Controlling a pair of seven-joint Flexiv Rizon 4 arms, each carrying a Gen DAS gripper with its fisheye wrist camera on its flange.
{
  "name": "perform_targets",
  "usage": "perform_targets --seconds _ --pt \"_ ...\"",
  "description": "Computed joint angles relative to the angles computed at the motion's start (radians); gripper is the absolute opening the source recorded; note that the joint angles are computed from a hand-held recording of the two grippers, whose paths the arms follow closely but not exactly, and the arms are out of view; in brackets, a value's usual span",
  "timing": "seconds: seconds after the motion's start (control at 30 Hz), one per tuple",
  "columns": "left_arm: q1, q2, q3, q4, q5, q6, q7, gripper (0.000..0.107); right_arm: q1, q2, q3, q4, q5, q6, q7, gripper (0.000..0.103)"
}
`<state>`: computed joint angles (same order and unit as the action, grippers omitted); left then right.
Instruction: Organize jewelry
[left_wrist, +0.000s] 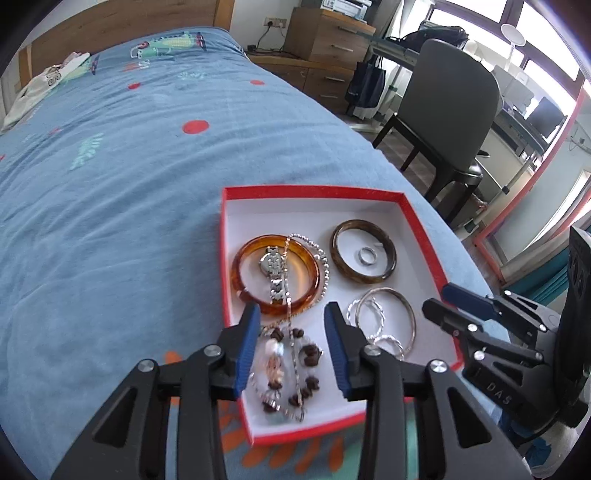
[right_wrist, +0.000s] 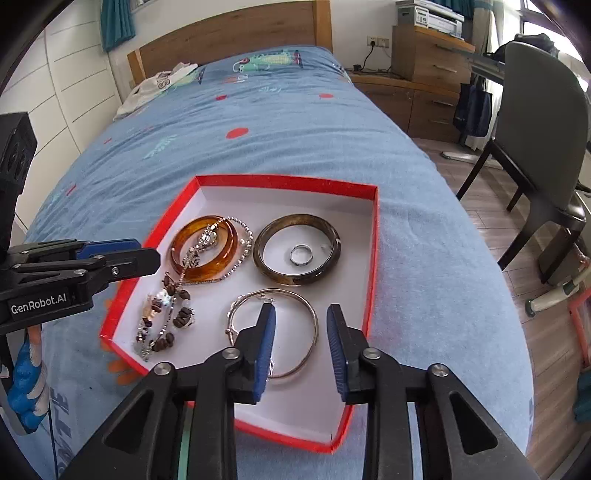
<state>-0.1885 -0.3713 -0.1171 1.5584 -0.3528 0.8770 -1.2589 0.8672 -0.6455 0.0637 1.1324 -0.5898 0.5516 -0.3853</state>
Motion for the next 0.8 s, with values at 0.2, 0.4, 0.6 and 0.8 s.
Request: perform_targets --seconds 0.2,0.4,0.6,0.8 --pt "0.016 0.113 0.025 0.100 -0.012 0.027 0.001 0.037 0.027 0.045 -0.002 0.018 -0.033 -0.018 0.057 0.035" --pt "0.028 0.245 0.069 0.206 0.031 0.059 -0.028 0.037 0.063 0.051 0.008 -0.015 -0.060 -0.030 0.091 0.043" --pt "0.043 0.379 0.104 0.319 0.098 0.101 -0.082 0.040 0.122 0.018 0.012 -0.083 -0.066 -0.034 0.099 0.049" --pt "0.069 0.519 0.131 0.432 0.168 0.138 -0.145 0.053 0.183 -0.028 0.004 -0.158 -0.059 -0.038 0.097 0.055"
